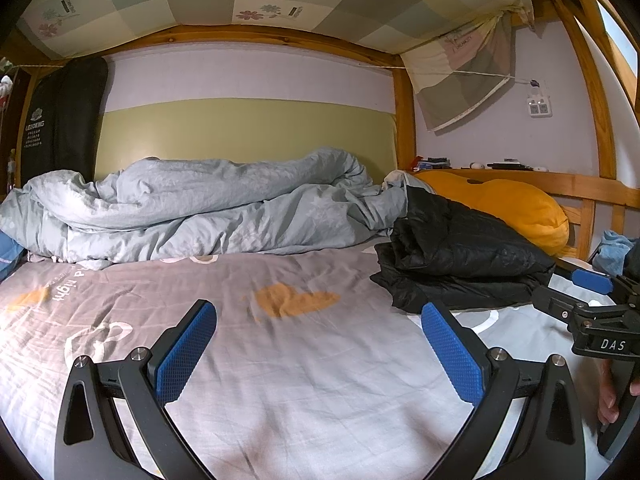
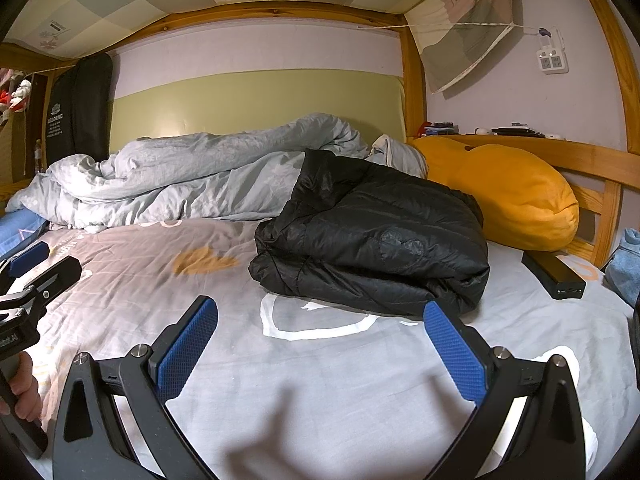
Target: Fold large clothes
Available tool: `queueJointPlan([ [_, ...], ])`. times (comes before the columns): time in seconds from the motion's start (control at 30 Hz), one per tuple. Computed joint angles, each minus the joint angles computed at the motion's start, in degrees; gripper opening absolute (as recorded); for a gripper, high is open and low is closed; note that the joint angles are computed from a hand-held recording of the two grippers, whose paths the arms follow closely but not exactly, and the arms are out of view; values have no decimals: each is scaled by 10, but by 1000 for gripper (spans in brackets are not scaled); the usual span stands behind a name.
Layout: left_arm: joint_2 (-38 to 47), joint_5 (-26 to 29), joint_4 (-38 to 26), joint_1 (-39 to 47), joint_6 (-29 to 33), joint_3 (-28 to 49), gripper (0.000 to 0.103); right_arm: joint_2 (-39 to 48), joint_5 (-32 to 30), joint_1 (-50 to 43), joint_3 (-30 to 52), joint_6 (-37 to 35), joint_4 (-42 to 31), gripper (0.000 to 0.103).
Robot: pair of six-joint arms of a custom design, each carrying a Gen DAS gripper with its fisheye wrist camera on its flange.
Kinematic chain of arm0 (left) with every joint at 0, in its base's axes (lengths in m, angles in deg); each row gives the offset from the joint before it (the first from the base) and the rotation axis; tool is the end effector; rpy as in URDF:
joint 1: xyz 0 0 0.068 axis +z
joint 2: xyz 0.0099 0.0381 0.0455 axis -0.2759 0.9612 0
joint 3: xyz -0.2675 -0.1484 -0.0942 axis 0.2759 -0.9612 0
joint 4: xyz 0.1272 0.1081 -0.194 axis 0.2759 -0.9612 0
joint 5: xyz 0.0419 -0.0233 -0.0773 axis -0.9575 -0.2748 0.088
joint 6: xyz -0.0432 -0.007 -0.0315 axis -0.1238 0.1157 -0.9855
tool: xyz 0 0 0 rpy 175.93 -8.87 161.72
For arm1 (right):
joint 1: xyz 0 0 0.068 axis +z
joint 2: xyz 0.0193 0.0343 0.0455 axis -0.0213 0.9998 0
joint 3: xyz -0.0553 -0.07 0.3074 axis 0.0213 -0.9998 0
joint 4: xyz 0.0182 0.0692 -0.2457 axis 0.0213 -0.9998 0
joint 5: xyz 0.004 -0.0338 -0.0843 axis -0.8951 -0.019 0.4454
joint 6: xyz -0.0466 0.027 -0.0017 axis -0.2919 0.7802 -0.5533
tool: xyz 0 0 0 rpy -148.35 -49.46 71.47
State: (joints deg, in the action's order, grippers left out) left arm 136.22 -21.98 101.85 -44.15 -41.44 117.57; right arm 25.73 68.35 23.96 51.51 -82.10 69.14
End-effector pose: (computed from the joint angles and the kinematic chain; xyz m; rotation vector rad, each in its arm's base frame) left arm 0.3211 -0.1514 0.1338 -0.0594 1.7479 0.0203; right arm 0.3007 0.1302 0.1627 -0.2378 1.9156 0.0099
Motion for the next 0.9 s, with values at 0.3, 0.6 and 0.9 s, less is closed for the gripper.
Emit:
queueJointPlan([
  [0.3, -2, 2, 2, 3, 2, -1, 103, 2, 0, 2, -2, 2, 5, 103],
  [0.6, 0, 4, 4, 5, 3, -1, 103, 0, 1, 2, -2, 2, 3, 103],
  [0.9, 0, 4, 6, 4, 4, -2, 103, 1, 2, 6, -4, 4, 5, 103],
])
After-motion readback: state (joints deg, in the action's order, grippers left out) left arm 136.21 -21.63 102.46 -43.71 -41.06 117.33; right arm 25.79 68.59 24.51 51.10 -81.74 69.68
